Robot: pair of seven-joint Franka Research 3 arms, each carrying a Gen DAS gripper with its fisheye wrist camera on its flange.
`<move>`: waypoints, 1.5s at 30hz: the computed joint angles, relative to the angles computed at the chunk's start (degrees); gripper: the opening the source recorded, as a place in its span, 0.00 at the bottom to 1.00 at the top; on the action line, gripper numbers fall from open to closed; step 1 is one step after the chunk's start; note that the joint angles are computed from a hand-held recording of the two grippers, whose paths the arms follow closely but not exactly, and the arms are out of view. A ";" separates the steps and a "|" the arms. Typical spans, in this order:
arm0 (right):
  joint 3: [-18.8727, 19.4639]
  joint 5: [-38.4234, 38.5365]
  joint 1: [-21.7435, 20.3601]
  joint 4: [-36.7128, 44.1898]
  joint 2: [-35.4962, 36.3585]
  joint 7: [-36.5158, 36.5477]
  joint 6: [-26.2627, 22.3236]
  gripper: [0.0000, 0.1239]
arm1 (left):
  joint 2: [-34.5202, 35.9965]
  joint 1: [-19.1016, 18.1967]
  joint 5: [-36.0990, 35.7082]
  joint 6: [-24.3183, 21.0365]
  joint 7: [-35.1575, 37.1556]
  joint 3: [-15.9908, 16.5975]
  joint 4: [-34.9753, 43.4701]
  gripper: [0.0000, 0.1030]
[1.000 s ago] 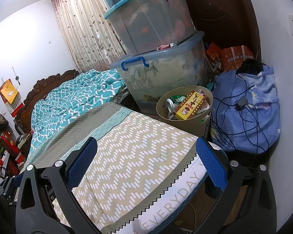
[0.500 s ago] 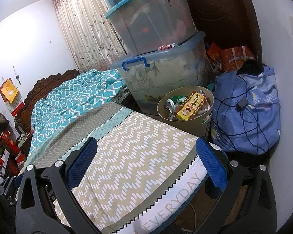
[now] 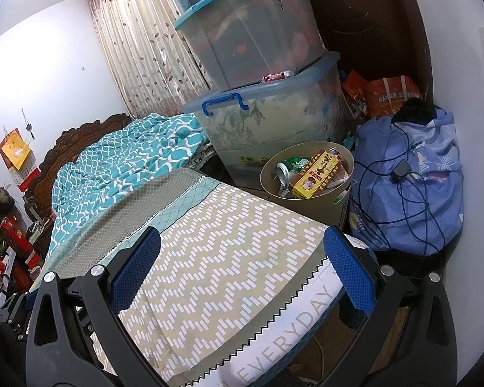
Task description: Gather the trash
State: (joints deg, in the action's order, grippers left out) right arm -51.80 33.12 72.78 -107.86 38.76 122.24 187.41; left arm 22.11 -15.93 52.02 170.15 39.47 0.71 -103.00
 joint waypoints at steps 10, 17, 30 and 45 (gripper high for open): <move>0.24 -0.16 -0.25 0.08 -0.15 -0.03 -0.08 0.80 | -0.08 -0.07 0.38 0.11 0.02 -0.04 -0.44 0.92; 0.17 -0.11 -0.19 0.08 -0.08 0.07 -0.15 0.80 | -0.09 0.03 0.03 -0.04 0.49 -0.20 -0.53 0.92; 0.32 -0.22 -0.20 0.00 0.00 0.20 -0.04 0.80 | 0.07 0.00 -0.59 -0.09 1.17 -0.21 -0.33 0.92; 0.46 -0.57 -0.51 0.13 -0.17 0.32 -0.21 0.80 | 0.02 -0.23 0.28 0.57 0.79 0.30 -1.01 0.92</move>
